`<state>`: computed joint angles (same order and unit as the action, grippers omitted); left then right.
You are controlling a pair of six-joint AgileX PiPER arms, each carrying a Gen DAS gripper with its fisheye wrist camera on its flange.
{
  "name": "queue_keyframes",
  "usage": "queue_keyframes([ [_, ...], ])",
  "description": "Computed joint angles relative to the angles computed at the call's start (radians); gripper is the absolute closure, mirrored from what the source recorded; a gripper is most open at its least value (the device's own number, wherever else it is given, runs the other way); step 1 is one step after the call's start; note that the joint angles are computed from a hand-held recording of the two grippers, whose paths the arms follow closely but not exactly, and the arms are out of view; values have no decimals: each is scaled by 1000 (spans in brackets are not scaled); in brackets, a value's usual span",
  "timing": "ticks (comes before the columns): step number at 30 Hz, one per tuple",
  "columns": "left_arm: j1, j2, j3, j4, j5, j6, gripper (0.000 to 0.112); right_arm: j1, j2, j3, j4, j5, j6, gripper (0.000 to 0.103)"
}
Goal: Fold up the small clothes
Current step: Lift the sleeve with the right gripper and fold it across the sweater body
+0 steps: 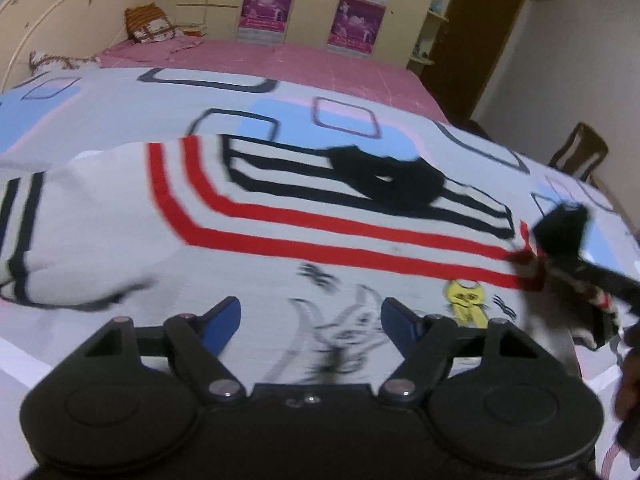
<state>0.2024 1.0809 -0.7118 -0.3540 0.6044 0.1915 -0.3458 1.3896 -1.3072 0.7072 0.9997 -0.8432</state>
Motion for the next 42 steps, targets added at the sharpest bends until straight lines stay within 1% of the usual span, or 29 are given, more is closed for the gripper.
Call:
queue_keyframes([
  [2,122,0,4,-122,49,174,37,125,-44,59,-48,-36,40,96],
  [4,229,9,6,-213,98,305,37,253,-45,92,-108,-94,100,96],
  [7,350,38,-1,-305,166,440,32,386,-39,146,-185,-160,176,96],
  [9,388,57,-5,-337,192,488,24,433,-42,177,-240,-202,222,95],
  [10,391,65,-6,-350,196,503,23,459,-56,197,-285,-232,262,90],
  [11,392,71,-6,-367,199,522,21,470,-60,205,-310,-247,275,80],
  [12,381,77,-7,-379,199,532,21,478,-73,213,-324,-253,280,44],
  [13,359,87,-10,-391,195,534,21,466,-96,232,-298,-259,255,34],
  [14,340,92,-10,-402,195,539,22,430,-120,246,-232,-247,190,34],
  [15,320,101,-13,-420,199,550,24,402,-127,241,-206,-217,162,35],
  [16,280,114,-15,-440,189,549,25,393,-130,238,-210,-204,175,47],
  [18,208,155,-18,-505,173,561,28,306,-140,229,-159,-119,143,62],
  [19,169,187,-23,-538,163,561,29,268,-153,226,-153,-87,141,65],
  [21,91,240,-32,-565,123,539,32,166,-176,225,-137,-21,94,65],
  [25,-35,329,-74,-614,25,535,33,-61,-189,200,-119,96,20,65],
  [26,-59,349,-89,-616,7,536,36,-106,-182,194,-115,103,12,65],
  [28,-101,386,-123,-591,-19,521,52,-162,-156,175,-136,88,48,65],
  [30,-138,413,-157,-536,-37,487,77,-199,-113,146,-131,77,86,65],
  [31,-166,421,-170,-485,-63,458,85,-202,-97,134,-141,63,108,65],
  [32,-175,418,-176,-450,-69,440,104,-196,-80,125,-149,45,134,65],
  [33,-164,404,-173,-453,-63,450,106,-198,-61,113,-144,41,148,65],
  [35,-129,363,-155,-519,-75,515,106,-185,-36,101,-138,39,147,65],
  [36,-106,335,-149,-522,-80,529,106,-169,-38,106,-149,20,138,65],
  [37,-76,310,-145,-512,-74,532,106,-157,-41,109,-160,7,135,77],
  [38,-47,293,-144,-505,-66,540,106,-161,-41,110,-156,7,123,83],
  [40,19,289,-143,-465,-61,560,106,-170,-38,115,-141,9,114,85],
  [41,41,300,-144,-440,-64,559,106,-174,-37,118,-135,7,107,85],
  [42,71,321,-144,-442,-50,571,106,-178,-37,124,-126,5,96,86],
])
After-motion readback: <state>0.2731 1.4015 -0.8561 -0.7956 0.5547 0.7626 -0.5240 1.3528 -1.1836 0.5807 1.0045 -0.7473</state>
